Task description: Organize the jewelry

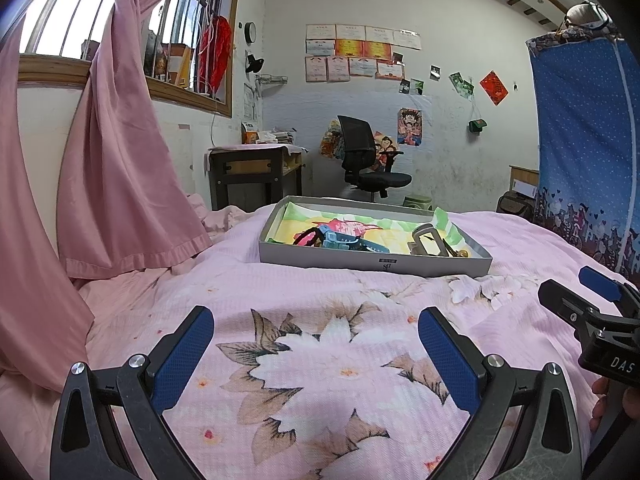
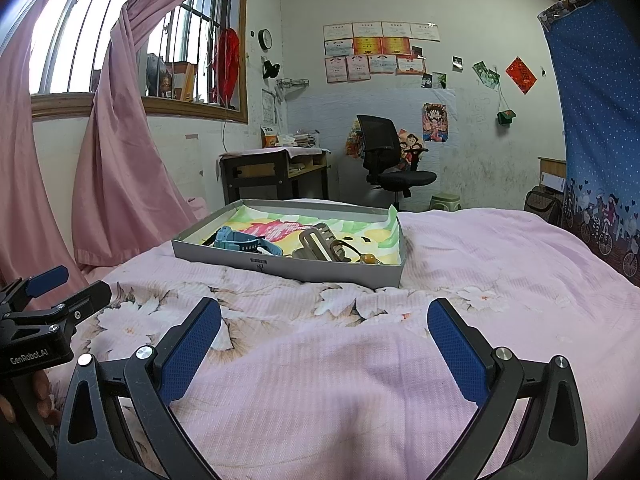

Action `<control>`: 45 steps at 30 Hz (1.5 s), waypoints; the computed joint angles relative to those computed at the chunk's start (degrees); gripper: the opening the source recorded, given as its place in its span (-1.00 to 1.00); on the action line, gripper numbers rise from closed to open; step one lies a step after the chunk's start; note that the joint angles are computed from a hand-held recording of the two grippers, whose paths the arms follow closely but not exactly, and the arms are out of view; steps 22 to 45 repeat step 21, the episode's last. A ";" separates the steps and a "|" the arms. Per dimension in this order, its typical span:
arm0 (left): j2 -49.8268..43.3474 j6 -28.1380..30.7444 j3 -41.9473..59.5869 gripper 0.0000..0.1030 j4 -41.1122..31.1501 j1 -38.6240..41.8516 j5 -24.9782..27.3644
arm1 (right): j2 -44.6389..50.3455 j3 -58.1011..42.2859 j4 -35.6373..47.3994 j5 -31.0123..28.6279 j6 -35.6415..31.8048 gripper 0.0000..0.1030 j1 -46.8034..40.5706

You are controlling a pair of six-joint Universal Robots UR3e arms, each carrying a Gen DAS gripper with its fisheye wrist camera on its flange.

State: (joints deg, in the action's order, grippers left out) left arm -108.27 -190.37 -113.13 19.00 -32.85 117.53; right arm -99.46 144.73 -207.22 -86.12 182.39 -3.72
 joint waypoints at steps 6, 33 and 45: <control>-0.70 -0.64 0.51 1.00 0.37 -0.58 0.69 | 0.04 -0.11 0.05 -0.05 0.04 0.97 0.03; -0.01 -0.96 -0.25 1.00 0.12 -1.33 1.64 | -0.06 -0.17 0.24 -0.01 0.02 0.97 0.01; -0.01 -0.96 -0.25 1.00 0.12 -1.33 1.64 | -0.06 -0.17 0.24 -0.01 0.02 0.97 0.01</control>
